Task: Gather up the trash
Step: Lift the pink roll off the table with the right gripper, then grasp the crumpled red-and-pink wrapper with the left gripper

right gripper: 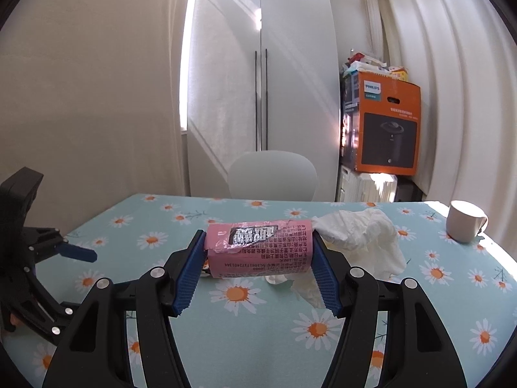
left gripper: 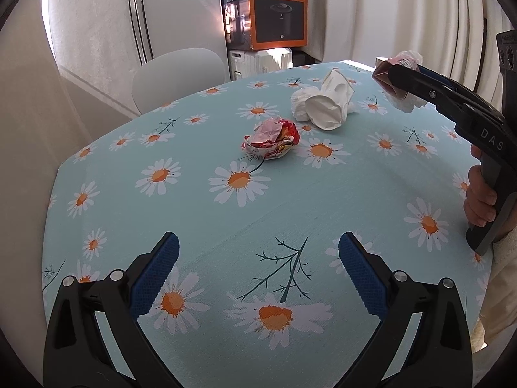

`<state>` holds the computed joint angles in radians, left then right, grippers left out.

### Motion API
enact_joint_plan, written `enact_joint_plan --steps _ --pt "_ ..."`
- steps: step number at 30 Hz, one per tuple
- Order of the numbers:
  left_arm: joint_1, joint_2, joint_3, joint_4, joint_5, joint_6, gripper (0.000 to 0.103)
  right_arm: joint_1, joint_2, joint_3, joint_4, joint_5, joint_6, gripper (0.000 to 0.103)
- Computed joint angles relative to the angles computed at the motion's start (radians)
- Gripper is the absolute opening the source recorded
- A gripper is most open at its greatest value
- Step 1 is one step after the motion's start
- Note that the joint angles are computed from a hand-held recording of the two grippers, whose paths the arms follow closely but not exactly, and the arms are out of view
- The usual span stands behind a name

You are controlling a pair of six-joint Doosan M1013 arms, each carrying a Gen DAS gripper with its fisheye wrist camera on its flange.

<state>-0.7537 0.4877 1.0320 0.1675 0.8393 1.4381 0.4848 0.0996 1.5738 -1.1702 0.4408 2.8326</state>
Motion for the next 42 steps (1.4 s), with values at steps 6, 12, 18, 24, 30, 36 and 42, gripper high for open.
enact_joint_plan --steps 6,12,18,24,30,36,42 --pt "-0.002 0.025 -0.044 -0.038 0.022 0.046 0.097 0.001 0.004 -0.003 -0.001 0.001 0.005 0.059" --pt "0.004 0.108 -0.186 -0.059 0.168 0.019 0.097 -0.001 0.006 -0.003 0.003 -0.004 0.006 0.059" --pt "0.018 0.173 -0.296 -0.113 0.224 0.015 0.097 -0.011 0.000 0.004 0.020 -0.028 0.001 0.059" --pt "0.015 0.224 -0.383 -0.104 0.223 0.078 0.097 -0.011 0.002 0.001 0.027 -0.026 -0.016 0.059" --pt "0.003 0.285 -0.480 -0.012 0.249 0.065 0.070 -0.014 0.002 0.002 0.040 -0.035 -0.025 0.059" --pt "0.015 0.275 -0.453 0.031 0.201 -0.017 0.048 -0.016 0.000 0.003 0.054 -0.041 -0.034 0.059" --pt "0.014 0.162 -0.297 0.069 0.094 -0.044 0.048 -0.030 0.006 -0.013 0.215 -0.063 -0.189 0.059"
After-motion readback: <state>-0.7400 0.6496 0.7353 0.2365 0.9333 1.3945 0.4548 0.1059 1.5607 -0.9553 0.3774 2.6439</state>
